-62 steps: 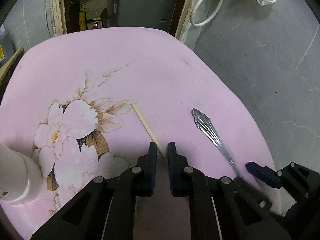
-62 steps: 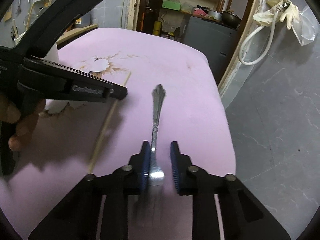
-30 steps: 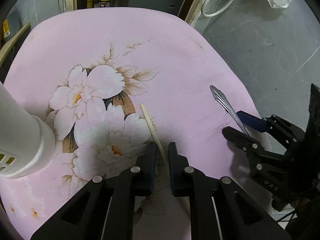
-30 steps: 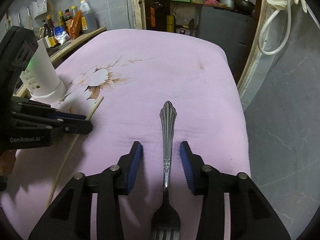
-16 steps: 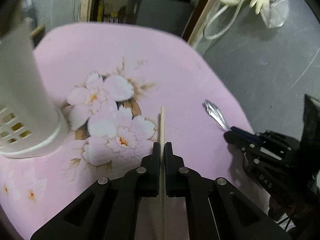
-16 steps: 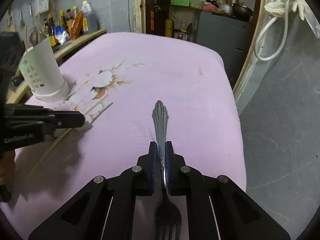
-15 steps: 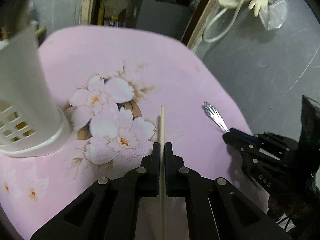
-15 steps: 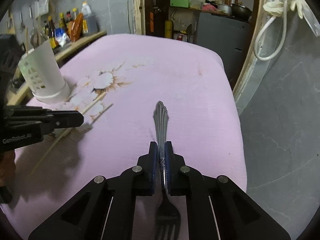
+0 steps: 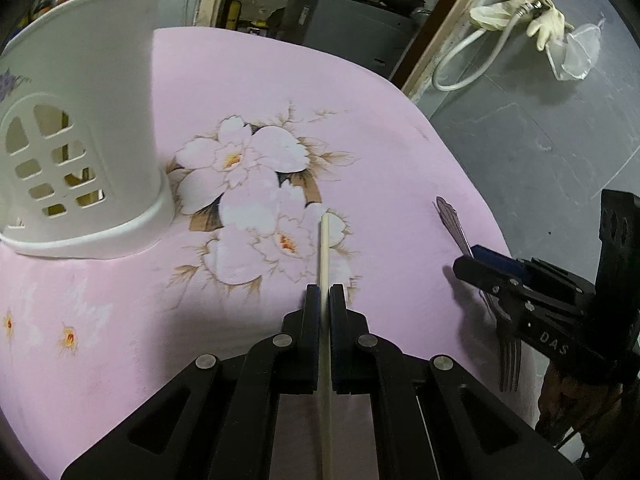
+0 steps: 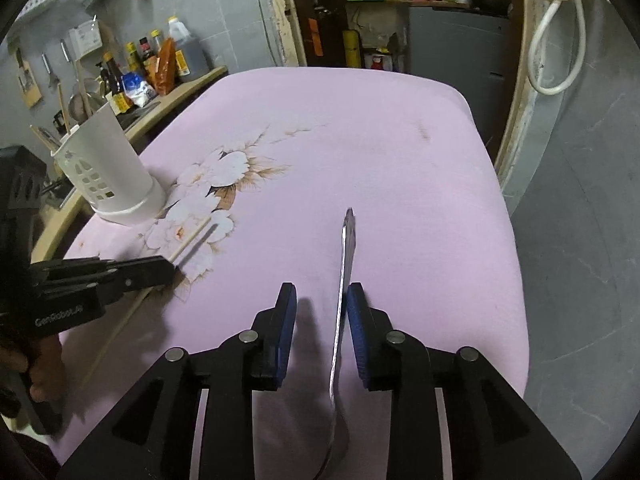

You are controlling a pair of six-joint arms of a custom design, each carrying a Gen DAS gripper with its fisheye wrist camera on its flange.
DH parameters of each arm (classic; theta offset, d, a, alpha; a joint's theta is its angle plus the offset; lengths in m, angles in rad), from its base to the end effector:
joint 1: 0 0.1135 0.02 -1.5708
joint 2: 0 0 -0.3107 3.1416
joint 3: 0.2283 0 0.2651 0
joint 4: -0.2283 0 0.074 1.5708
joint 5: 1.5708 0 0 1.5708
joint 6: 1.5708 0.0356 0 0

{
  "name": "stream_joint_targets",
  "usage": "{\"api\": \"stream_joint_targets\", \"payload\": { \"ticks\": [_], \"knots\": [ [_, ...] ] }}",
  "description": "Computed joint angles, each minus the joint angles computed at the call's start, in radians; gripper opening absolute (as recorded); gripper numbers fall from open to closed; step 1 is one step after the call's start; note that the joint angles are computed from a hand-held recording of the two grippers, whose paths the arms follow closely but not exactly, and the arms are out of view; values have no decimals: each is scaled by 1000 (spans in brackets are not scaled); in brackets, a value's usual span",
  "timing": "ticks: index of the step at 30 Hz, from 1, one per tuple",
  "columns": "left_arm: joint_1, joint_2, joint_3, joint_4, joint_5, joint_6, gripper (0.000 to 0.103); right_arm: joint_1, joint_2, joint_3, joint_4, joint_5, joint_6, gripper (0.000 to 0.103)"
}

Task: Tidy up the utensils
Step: 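Close the left tool on the wooden chopstick while the right tool holds the fork, then lift the chopstick with the left tool while the right tool lifts the fork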

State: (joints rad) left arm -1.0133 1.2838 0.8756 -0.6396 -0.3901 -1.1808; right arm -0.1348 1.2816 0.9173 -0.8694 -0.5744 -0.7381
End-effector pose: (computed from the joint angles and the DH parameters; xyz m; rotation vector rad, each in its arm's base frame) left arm 0.1418 -0.2018 0.2714 -0.3460 2.5179 -0.3757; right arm 0.2289 -0.0115 0.2773 -0.8820 2.4023 0.5003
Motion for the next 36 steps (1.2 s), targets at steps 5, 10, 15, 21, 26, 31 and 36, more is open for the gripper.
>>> {"api": "stream_joint_targets", "payload": {
  "ticks": [5,10,15,21,26,31,36],
  "knots": [
    [-11,-13,-7,-12,-3,-19,2,27,68,48,9,10,39,24],
    [-6,-15,-4,-13,-4,-24,2,78,43,47,-12,27,14,27],
    [-6,-18,-7,-13,-10,-30,2,88,9,24,2,51,-2,27],
    [6,-4,3,-22,11,-16,2,125,61,45,42,96,39,25],
    [17,3,17,-28,25,0,3,134,55,41,40,82,60,27],
    [10,-11,3,-23,17,-20,2,111,-3,21,-50,10,-36,24],
    [-22,-34,-14,-42,-4,-51,2,99,-15,5,-25,50,-37,24]
  ]
}}
